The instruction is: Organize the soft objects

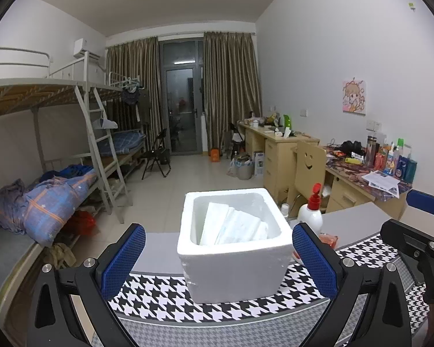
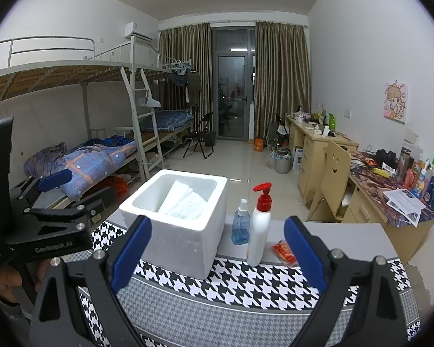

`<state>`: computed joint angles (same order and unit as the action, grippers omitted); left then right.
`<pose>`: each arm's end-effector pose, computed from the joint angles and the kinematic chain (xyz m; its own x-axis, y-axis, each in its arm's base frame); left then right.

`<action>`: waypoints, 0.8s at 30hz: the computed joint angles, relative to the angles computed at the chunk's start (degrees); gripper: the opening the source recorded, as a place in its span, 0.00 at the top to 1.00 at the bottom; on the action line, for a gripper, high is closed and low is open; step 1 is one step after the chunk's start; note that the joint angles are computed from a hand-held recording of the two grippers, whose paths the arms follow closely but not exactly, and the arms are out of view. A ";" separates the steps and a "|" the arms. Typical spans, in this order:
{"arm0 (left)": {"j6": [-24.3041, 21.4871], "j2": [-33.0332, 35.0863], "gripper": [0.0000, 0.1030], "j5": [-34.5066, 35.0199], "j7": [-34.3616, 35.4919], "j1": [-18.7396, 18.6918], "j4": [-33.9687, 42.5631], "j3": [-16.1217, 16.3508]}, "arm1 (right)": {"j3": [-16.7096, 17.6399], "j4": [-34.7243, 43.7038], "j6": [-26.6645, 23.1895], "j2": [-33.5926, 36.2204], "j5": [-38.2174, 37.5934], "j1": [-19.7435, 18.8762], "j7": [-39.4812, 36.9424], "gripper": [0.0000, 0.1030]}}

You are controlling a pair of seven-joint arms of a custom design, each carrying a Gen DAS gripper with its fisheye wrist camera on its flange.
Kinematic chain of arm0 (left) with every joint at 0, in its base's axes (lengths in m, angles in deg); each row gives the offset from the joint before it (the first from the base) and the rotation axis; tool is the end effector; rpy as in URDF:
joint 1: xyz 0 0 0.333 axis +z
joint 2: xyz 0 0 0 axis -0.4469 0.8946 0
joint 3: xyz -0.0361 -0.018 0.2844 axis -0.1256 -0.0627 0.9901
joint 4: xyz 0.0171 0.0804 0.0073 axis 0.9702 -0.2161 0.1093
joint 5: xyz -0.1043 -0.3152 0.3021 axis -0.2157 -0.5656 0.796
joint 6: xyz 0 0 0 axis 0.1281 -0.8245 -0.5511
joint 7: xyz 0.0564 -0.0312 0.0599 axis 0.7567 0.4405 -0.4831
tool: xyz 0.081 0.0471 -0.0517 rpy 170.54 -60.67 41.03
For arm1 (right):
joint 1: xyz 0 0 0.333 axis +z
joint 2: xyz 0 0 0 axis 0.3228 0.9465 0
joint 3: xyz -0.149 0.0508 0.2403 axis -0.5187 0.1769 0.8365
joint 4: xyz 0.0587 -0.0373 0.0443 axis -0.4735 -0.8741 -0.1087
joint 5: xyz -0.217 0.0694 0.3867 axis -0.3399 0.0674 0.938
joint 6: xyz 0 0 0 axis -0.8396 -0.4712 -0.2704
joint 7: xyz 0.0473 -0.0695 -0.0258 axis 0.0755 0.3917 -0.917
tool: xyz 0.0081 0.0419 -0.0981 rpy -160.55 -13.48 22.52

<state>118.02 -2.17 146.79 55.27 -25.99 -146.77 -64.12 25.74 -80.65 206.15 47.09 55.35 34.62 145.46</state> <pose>0.5887 -0.1705 0.5700 0.2269 -0.9733 -0.0341 -0.3512 -0.0492 -0.9350 0.6501 0.3194 0.5729 0.5484 -0.8361 0.0160 -0.2991 -0.2140 -0.9299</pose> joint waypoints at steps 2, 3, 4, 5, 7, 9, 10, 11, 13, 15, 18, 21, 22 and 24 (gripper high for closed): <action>0.28 -1.07 0.01 0.93 -1.11 0.02 -0.94 -0.22 | 0.56 -1.10 0.69 -0.79 0.86 -0.48 -0.88 0.08; 0.30 -1.53 0.01 1.29 -1.61 0.08 -1.38 -0.37 | 1.03 -1.78 1.03 -1.29 1.61 -0.84 -1.60 0.08; 0.18 -2.07 0.01 1.47 -2.05 0.12 -1.85 -0.55 | 1.37 -2.45 1.34 -1.83 2.31 -1.10 -2.28 0.08; 0.29 -2.63 0.01 1.50 -2.35 0.15 -2.32 -0.69 | 0.91 -3.06 1.62 -2.26 2.06 -0.69 -2.00 0.08; 0.56 -3.88 0.01 2.33 -3.68 0.44 -3.44 -1.16 | 0.92 -4.40 2.51 -3.22 2.57 -0.60 -2.28 0.08; 0.36 -4.97 0.01 3.04 -4.18 0.68 -4.23 -1.72 | 1.97 -5.40 2.69 -4.14 4.76 -1.41 -4.31 0.08; 0.34 -5.54 0.01 3.42 -4.28 0.79 -4.65 -1.98 | 2.61 -6.04 2.89 -4.72 6.37 -1.86 -5.83 0.08; 0.23 -6.04 0.01 3.89 -4.77 0.92 -5.08 -2.32 | 2.78 -6.54 3.20 -5.15 7.52 -1.87 -6.88 0.08; 0.60 -7.20 0.01 4.50 -5.73 1.10 -6.14 -2.74 | 3.04 -7.85 3.84 -6.20 9.98 -1.79 -9.00 0.08; 0.88 -8.24 0.01 5.06 -6.87 1.39 -7.15 -3.18 | 3.22 -8.66 3.82 -6.95 12.94 -1.72 -11.65 0.08; 0.44 -9.98 0.01 7.10 -9.12 1.92 -8.66 -4.22 | 2.36 -10.20 4.44 -8.10 16.10 -0.62 -14.65 0.08; 0.64 -11.20 0.01 8.71 -11.30 2.13 -9.71 -4.83 | 2.44 -11.50 5.45 -9.26 21.75 -0.26 -19.98 0.08; 0.80 -11.62 0.01 9.14 -11.95 2.10 -10.10 -4.99 | 2.20 -11.83 5.52 -9.66 23.47 0.10 -21.47 0.08; 1.06 -12.34 0.01 9.90 -13.03 2.14 -10.74 -5.19 | 1.71 -12.35 5.72 -10.31 27.25 0.89 -24.79 0.08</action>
<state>119.08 -14.51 156.69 42.24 -23.85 -157.51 -69.30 27.45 -93.00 211.87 36.78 82.60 35.51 120.67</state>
